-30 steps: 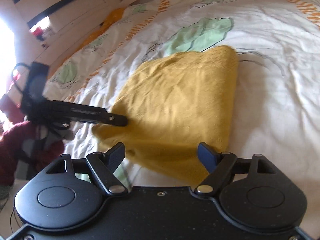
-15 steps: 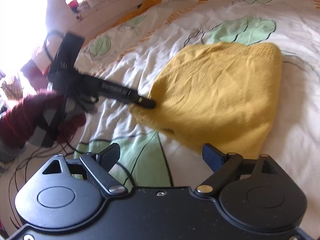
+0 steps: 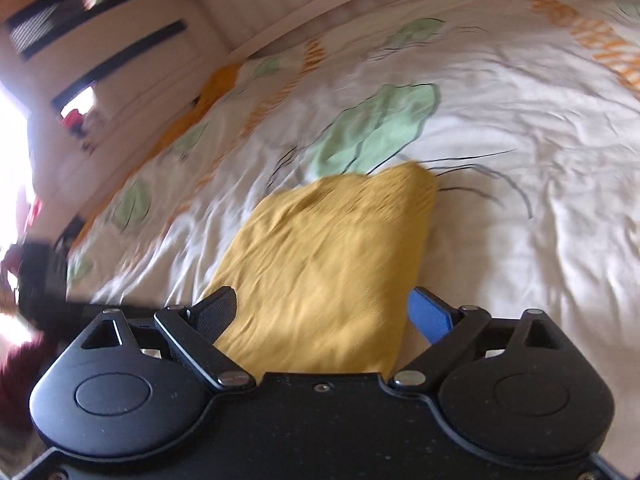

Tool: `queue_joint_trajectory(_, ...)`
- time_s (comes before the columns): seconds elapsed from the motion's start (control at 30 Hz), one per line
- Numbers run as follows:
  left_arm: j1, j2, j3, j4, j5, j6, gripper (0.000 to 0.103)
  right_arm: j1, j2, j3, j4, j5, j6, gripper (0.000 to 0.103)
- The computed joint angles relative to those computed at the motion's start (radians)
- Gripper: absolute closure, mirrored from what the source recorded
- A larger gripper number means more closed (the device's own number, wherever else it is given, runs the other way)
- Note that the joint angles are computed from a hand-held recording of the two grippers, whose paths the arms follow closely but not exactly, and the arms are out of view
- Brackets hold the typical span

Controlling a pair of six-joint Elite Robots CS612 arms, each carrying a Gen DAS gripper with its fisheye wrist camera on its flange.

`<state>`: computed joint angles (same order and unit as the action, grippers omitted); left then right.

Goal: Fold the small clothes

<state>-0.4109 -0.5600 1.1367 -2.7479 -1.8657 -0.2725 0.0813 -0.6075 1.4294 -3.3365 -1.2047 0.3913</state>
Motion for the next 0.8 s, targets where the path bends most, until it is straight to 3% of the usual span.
queue_joint_trajectory(0.13, -0.006, 0.009, -0.010, 0.035, 0.007, 0.011, 0.015, -0.015, 0.033, -0.049, 0.016, 0.015, 0.066, 0.009)
queue_joint_trajectory(0.37, -0.008, 0.025, -0.030, 0.019, -0.030, -0.014, 0.015, -0.029, 0.087, -0.127, 0.076, 0.069, 0.106, 0.009)
queue_joint_trajectory(0.47, -0.004, 0.040, -0.054, 0.025, -0.094, -0.021, 0.015, -0.035, 0.112, -0.155, 0.057, 0.105, 0.141, 0.006)
queue_joint_trajectory(0.8, 0.001, 0.096, -0.128, 0.015, -0.188, -0.094, 0.014, -0.042, 0.178, -0.264, 0.063, 0.192, 0.164, 0.000)
